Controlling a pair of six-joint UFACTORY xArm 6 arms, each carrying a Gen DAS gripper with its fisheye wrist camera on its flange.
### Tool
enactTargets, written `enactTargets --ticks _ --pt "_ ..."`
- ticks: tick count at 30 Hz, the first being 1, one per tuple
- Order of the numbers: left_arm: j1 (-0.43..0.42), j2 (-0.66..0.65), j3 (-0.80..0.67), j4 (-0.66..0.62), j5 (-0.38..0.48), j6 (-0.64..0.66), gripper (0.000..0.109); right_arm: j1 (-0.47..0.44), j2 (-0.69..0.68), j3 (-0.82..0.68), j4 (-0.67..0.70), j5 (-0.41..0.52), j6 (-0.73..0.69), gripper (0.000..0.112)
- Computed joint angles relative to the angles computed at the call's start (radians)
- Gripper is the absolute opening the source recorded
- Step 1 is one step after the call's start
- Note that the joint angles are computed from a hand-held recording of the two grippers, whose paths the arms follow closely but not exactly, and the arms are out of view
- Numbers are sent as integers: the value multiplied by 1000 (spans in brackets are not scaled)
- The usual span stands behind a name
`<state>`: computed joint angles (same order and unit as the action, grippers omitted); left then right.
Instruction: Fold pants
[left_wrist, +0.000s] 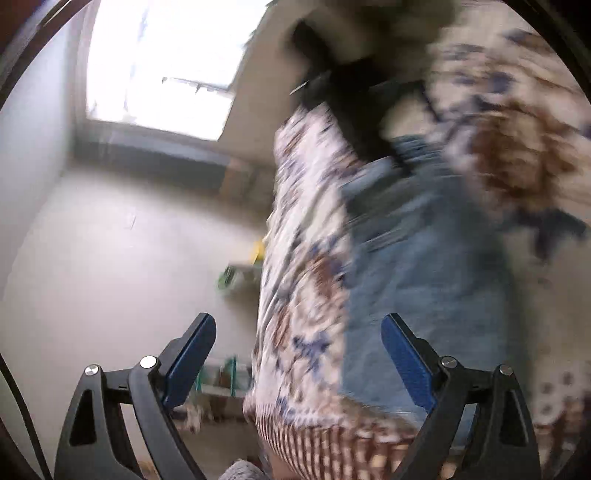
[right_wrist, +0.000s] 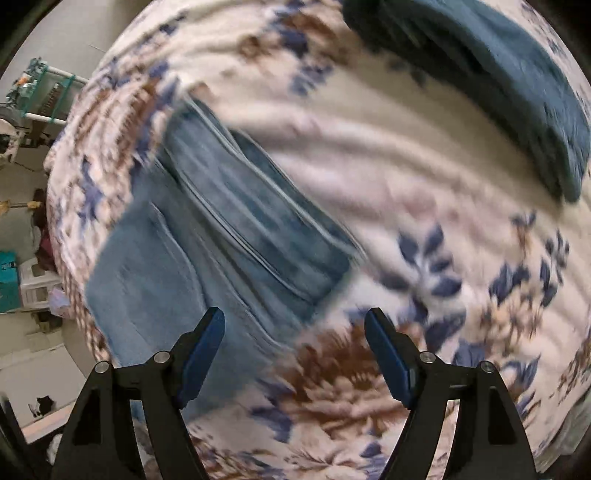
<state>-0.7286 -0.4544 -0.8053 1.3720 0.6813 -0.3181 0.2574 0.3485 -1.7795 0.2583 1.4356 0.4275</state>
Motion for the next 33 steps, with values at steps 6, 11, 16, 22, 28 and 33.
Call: enactTargets --ticks 6,11,16,22,28,33 --pt "-49 21 54 -91 8 50 92 8 -78 159 11 -69 -11 80" --pt "-88 83 63 -40 58 48 92 -1 -93 236 77 -143 -21 80" --pt "-28 138 51 -133 -6 170 31 -34 -97 346 275 -286 -23 80" --pt "72 138 47 -208 -136 295 8 -30 -195 565 535 -525 -47 36" --pt "176 110 59 -172 -217 348 6 -5 -396 765 536 -630 39 24" --pt "230 119 32 -276 -182 392 12 35 -546 911 483 -645 137 31"
